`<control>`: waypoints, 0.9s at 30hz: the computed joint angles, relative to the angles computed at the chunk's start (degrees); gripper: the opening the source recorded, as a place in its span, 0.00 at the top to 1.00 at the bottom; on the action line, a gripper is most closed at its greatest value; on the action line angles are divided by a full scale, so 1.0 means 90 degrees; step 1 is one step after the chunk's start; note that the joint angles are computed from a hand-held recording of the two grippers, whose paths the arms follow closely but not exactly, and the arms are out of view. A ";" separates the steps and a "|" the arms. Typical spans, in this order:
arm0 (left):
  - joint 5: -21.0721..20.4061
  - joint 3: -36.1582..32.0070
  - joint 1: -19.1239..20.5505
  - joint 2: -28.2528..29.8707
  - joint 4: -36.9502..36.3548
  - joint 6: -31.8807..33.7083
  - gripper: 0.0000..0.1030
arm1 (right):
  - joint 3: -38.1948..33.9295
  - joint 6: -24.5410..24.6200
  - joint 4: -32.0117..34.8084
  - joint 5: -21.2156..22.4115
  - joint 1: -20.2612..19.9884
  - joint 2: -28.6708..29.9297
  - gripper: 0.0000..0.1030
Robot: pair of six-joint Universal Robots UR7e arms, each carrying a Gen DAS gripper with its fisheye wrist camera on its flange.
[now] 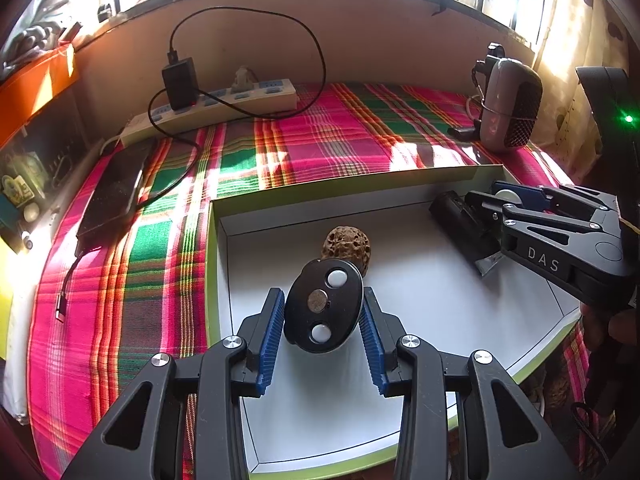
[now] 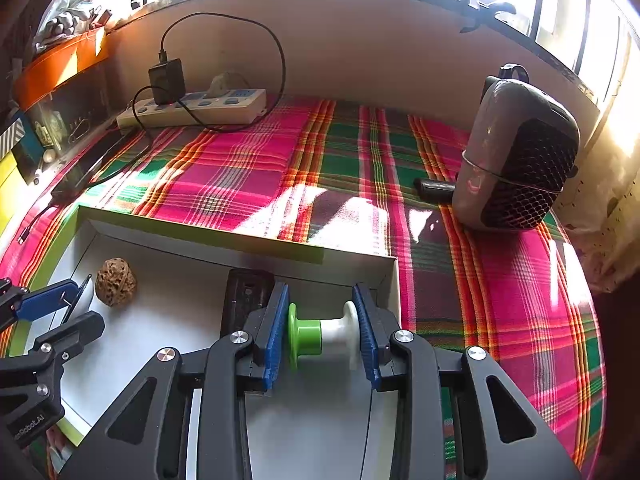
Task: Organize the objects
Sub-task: 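Carry the oval device in left tool and spool in right tool into the box, then open right tool to set the spool down while left tool releases the oval device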
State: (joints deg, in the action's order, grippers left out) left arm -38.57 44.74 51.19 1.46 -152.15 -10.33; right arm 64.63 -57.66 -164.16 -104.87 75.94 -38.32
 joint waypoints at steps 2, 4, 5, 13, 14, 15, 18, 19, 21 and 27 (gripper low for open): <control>0.0001 0.0001 -0.0001 -0.0003 0.0004 -0.0003 0.66 | 0.0012 -0.0003 -0.0038 -0.0012 0.0003 0.0002 0.67; -0.0008 -0.0003 0.0000 -0.0004 0.0003 0.0002 0.66 | 0.0018 -0.0003 -0.0060 -0.0026 0.0007 0.0005 0.67; -0.0023 0.0006 0.0002 -0.0013 0.0002 -0.0010 0.66 | 0.0024 -0.0008 -0.0071 -0.0029 0.0008 0.0003 0.67; -0.0065 0.0025 0.0008 -0.0043 -0.0011 -0.0052 0.65 | 0.0046 0.0013 -0.0100 -0.0030 0.0004 -0.0008 0.67; -0.0081 0.0040 0.0007 -0.0052 -0.0030 -0.0061 0.65 | 0.0041 0.0009 -0.0093 -0.0032 0.0003 -0.0008 0.67; -0.0099 0.0053 0.0008 -0.0062 -0.0031 -0.0073 0.65 | 0.0037 0.0004 -0.0087 -0.0033 0.0002 -0.0008 0.67; -0.0093 0.0072 0.0004 -0.0077 -0.0030 -0.0079 0.65 | 0.0045 0.0011 -0.0057 -0.0030 0.0002 -0.0021 0.66; -0.0082 0.0081 0.0000 -0.0079 -0.0035 -0.0077 0.65 | 0.0058 0.0002 -0.0069 -0.0030 0.0005 -0.0025 0.65; -0.0115 0.0097 -0.0001 -0.0089 -0.0059 -0.0060 0.65 | 0.0088 -0.0013 -0.0105 -0.0030 0.0005 -0.0036 0.64; -0.0100 0.0148 -0.0025 -0.0112 -0.0120 -0.0049 0.65 | 0.0135 -0.0020 -0.0182 -0.0031 0.0008 -0.0048 0.64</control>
